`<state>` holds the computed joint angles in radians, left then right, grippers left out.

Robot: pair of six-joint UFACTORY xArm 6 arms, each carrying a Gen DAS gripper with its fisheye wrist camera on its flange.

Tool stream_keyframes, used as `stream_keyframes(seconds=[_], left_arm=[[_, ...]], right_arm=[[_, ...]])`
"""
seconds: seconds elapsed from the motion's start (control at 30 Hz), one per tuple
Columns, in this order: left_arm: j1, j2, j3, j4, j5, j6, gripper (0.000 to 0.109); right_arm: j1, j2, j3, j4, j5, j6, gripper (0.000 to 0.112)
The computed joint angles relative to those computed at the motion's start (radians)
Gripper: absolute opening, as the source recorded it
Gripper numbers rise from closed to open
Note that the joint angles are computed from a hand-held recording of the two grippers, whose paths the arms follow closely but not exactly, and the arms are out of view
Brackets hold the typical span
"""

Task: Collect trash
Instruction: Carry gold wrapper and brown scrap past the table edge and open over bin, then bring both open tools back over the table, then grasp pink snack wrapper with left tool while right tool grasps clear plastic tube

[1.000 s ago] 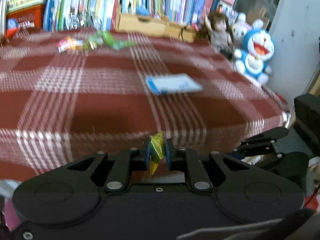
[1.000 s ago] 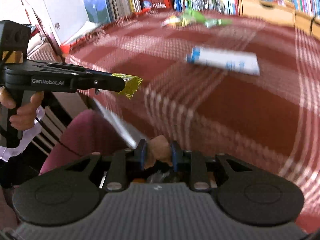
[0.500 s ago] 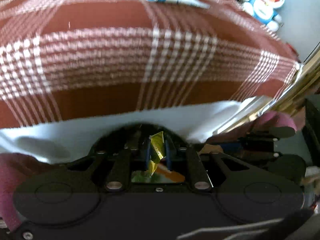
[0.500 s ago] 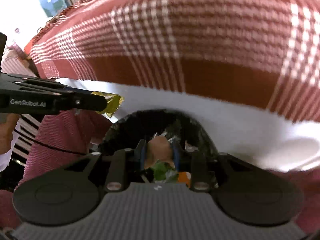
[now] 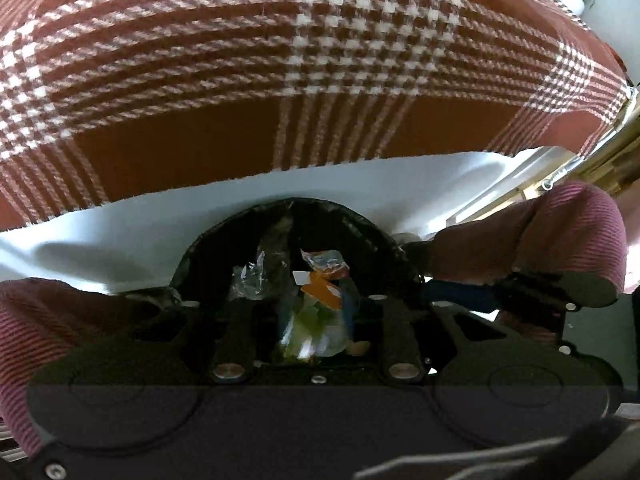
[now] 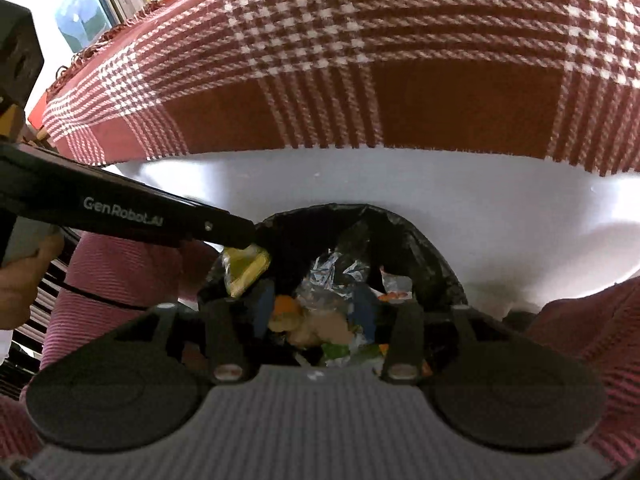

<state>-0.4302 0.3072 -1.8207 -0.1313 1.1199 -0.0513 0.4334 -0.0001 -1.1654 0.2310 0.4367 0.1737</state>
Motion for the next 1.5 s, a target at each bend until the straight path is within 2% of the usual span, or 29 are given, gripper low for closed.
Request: stream_keyframes(seconds=[0.23, 0.4, 0.7, 0.83, 0.93, 1.07, 1.17, 1.3, 1.37, 1.5], left_arm=[[-0.004, 0.027, -0.064, 0.039, -0.003, -0.027, 0.048], [-0.001, 0.024, -0.081, 0.05, -0.024, -0.034, 0.054], [0.013, -0.006, -0.08, 0.078, -0.12, -0.031, 0.062], [0.025, -0.009, -0.102, 0.059, -0.144, -0.017, 0.065], [0.029, -0.008, -0.12, 0.059, -0.183, -0.01, 0.071], [0.04, -0.01, -0.135, 0.061, -0.255, 0.007, 0.077], [0.054, 0.0, -0.153, 0.051, -0.306, 0.013, 0.078], [0.068, 0.035, -0.2, 0.034, -0.358, 0.018, 0.081], [0.075, 0.065, -0.237, 0.045, -0.378, 0.012, 0.082], [0.102, 0.188, -0.423, 0.1, -0.36, -0.045, 0.084]], right_arm=[[-0.009, -0.013, 0.016, 0.0, -0.041, -0.008, 0.072], [-0.012, -0.019, 0.021, -0.024, -0.066, -0.001, 0.073], [-0.014, -0.028, 0.003, -0.094, -0.142, -0.001, 0.078], [-0.022, -0.019, -0.038, -0.01, -0.165, -0.073, 0.078], [-0.037, 0.001, -0.097, 0.083, -0.169, -0.153, 0.079], [-0.055, 0.047, -0.204, 0.17, -0.165, -0.266, 0.079], [-0.067, 0.096, -0.289, 0.191, -0.163, -0.298, 0.079], [-0.079, 0.158, -0.379, 0.069, -0.181, -0.243, 0.081], [-0.088, 0.189, -0.421, -0.076, -0.189, -0.147, 0.085], [-0.11, 0.276, -0.55, -0.289, -0.146, 0.012, 0.09]])
